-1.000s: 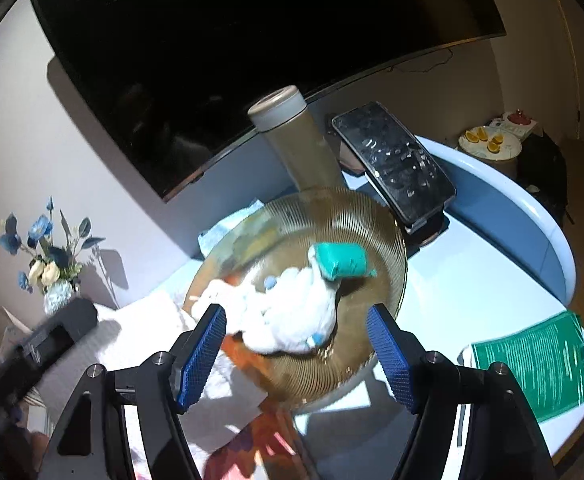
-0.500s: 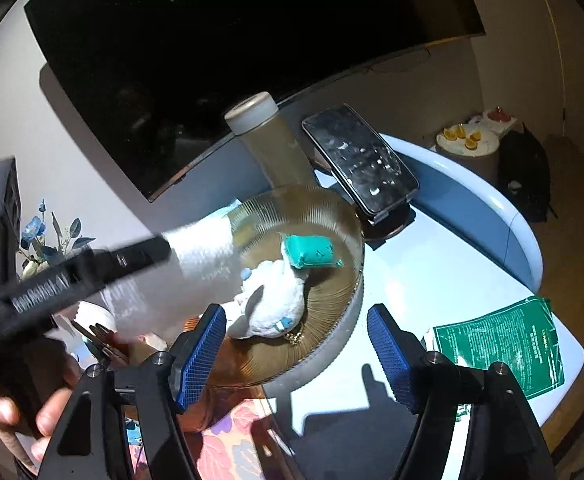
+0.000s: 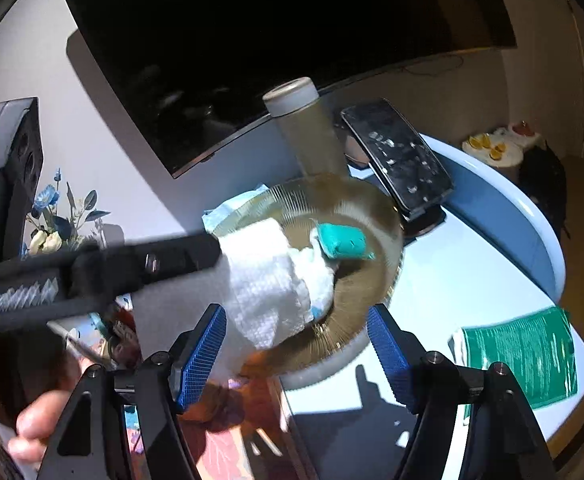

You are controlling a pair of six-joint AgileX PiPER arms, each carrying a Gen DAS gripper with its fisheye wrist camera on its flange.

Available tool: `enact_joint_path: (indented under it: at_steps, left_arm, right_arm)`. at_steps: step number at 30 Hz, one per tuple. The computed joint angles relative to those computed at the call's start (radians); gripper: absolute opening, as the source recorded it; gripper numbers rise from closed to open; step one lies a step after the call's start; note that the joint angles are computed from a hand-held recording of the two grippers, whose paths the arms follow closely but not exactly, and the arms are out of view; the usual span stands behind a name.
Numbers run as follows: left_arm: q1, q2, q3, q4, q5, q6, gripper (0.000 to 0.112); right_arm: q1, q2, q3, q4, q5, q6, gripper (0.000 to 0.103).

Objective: Organize soft objects
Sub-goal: 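Release the teal pouch into the bowl while the left tool drops the towel, then move both tools back over the patterned table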

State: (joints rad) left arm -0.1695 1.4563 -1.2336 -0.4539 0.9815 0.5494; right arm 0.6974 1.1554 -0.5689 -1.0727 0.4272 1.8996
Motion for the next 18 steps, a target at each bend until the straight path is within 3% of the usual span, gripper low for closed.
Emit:
enact_joint_path:
  at_steps: [2, 6, 8, 11, 13, 16, 18]
  left_arm:
    - [0.011, -0.007, 0.005, -0.002, -0.005, 0.013, 0.098]
    - [0.073, 0.005, -0.026, -0.024, 0.031, 0.034, 0.096]
    - [0.106, 0.027, -0.050, -0.030, 0.045, 0.038, 0.096]
    - [0.198, 0.074, -0.086, -0.159, 0.142, 0.111, 0.096]
    - [0.238, 0.072, -0.081, -0.226, 0.175, 0.146, 0.096]
    - [0.288, 0.011, -0.047, -0.286, 0.195, 0.209, 0.096]
    - [0.339, -0.043, -0.015, -0.314, 0.216, 0.261, 0.096]
  right_arm:
    - [-0.059, 0.073, -0.064, 0.011, -0.038, -0.056, 0.071]
    - [-0.149, 0.228, -0.195, 0.184, -0.114, -0.283, 0.071]
    - [-0.181, 0.284, -0.222, 0.225, -0.190, -0.329, 0.071]
    - [-0.163, 0.351, -0.277, 0.250, -0.117, -0.351, 0.071]
    - [-0.164, 0.358, -0.267, 0.246, -0.119, -0.341, 0.071]
    - [-0.149, 0.296, -0.200, 0.130, -0.117, -0.190, 0.071]
    - [-0.094, 0.233, -0.170, 0.064, -0.042, -0.123, 0.072]
